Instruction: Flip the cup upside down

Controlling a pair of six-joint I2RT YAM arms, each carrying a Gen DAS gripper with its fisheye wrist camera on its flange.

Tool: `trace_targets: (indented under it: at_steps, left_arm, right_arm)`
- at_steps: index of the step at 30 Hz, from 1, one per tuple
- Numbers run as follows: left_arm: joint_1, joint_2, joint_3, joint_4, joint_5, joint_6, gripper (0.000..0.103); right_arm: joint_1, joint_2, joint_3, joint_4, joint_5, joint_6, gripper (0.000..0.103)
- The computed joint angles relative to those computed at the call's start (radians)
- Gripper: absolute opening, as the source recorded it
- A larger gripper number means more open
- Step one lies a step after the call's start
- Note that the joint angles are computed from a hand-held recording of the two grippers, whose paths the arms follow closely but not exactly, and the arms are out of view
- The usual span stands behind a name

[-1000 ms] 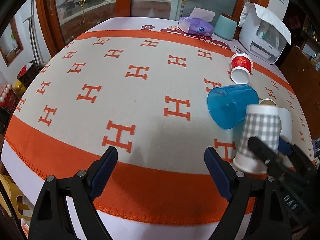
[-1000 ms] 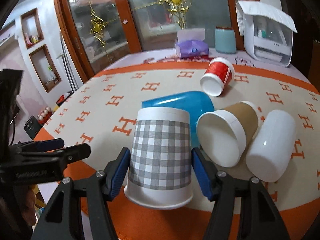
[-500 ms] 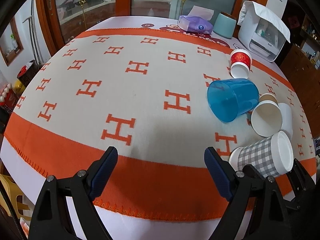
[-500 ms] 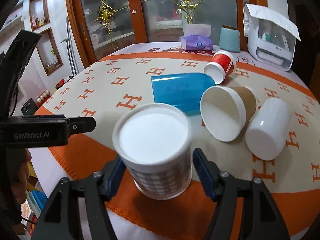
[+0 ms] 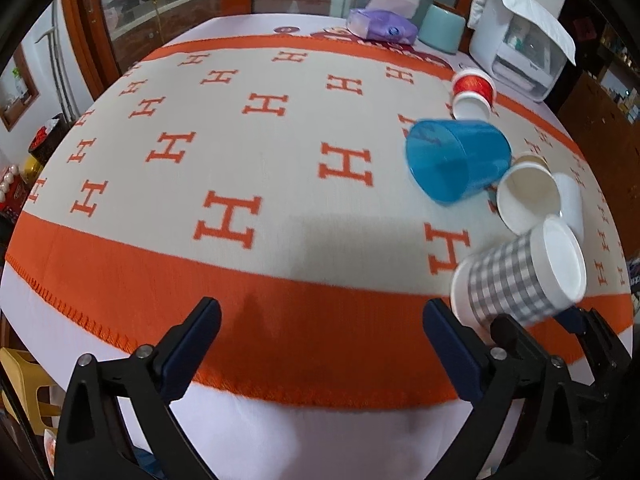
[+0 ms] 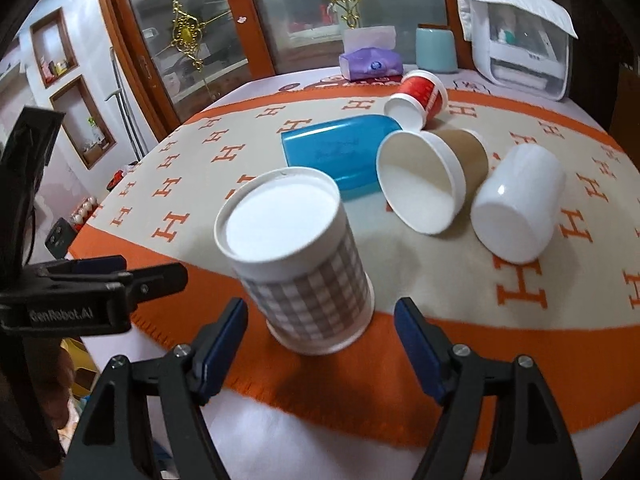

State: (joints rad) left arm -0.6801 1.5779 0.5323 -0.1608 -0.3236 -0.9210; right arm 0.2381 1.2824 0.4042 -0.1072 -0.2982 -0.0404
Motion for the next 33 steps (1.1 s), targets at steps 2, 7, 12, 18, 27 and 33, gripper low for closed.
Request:
trace_targets:
  at_steps: [2,7,12,18,27,33]
  left_arm:
    - [-0.017,-0.002,0.010,-0.025,0.002,-0.010,0.100]
    - [-0.071,-0.063,0.046,-0.141,-0.014,-0.046,0.102]
    - [-0.127,-0.145,0.121,-0.308,-0.028,-0.084,0.102]
    - [-0.171,-0.225,0.229,-0.493,-0.012,-0.106,0.102]
    - [-0.246,-0.233,0.456,-0.720,-0.074,-0.112,0.102]
    - [-0.281,-0.187,0.609,-0.830,-0.124,-0.101,0.102]
  right_arm:
    - [-0.026,-0.054,0.016,-0.080,-0.018,-0.004,0.076]
    - [-0.087,-0.166,0.109,-0.329,-0.047,-0.023,0.076]
    - [-0.148,-0.177,0.241,-0.564,-0.077,-0.033,0.082]
    - [-0.179,-0.216,0.377,-0.758,-0.037,-0.074,0.084]
    - [-0.240,-0.246,0.587,-0.940,-0.045,-0.104,0.085]
    - [-0.281,-0.254,0.693,-0.993,-0.073,-0.098,0.085]
